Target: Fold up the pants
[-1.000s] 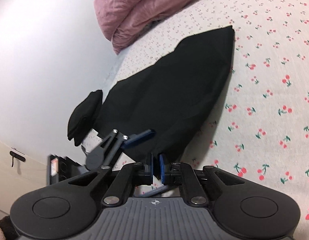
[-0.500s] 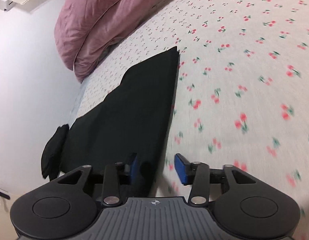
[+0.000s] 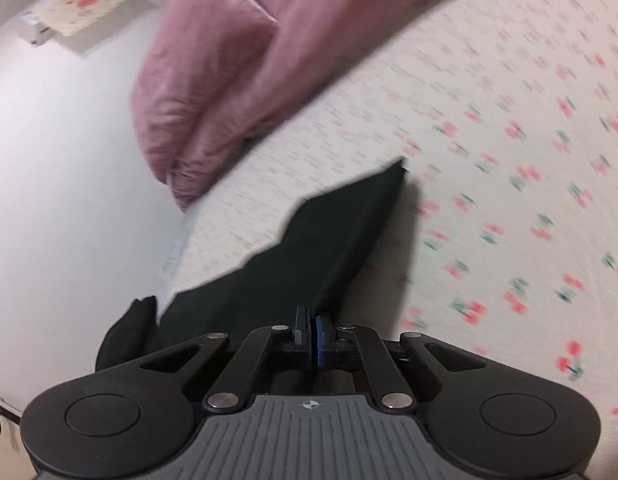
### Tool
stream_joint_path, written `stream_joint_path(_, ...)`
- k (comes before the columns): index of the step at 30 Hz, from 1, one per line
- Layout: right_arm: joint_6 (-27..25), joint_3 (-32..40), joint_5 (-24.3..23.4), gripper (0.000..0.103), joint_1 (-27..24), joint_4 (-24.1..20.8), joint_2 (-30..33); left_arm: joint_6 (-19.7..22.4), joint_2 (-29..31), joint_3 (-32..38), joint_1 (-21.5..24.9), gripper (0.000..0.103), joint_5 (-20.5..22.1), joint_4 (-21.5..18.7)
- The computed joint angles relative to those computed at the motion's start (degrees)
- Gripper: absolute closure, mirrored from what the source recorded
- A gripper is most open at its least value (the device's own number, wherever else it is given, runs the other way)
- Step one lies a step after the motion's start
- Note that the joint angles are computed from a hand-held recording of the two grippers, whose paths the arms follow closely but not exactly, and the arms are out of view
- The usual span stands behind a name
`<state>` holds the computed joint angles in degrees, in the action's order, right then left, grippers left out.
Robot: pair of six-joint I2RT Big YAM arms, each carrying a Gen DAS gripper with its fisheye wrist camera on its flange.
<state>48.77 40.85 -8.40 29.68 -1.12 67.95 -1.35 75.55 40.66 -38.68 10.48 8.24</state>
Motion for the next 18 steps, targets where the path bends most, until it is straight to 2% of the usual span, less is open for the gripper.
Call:
stream_joint_path(5, -2.6, 6.8, 2.6, 0.099, 4.0, -0.3, 3.7, -7.0, -4.2, -2.6, 4.6, 0.102, 3.5, 3.0)
stream_joint_path(10, -5.5, 14.9, 1.4, 0.099, 6.0, -0.4, 10.1, -13.3, -8.0, -5.3, 10.4, 0.102, 5.3, 6.0)
stream_joint_path(14, -6.9, 23.1, 0.4, 0.099, 7.9, -1.2, 17.1, -17.4, -9.7, -6.2, 16.5, 0.102, 7.2, 5.3)
stream_joint_path(18, -7.3, 32.1, -1.1, 0.099, 9.7, -4.0, 24.5, -21.7, -10.8, -7.3, 22.3, 0.102, 8.1, 5.2)
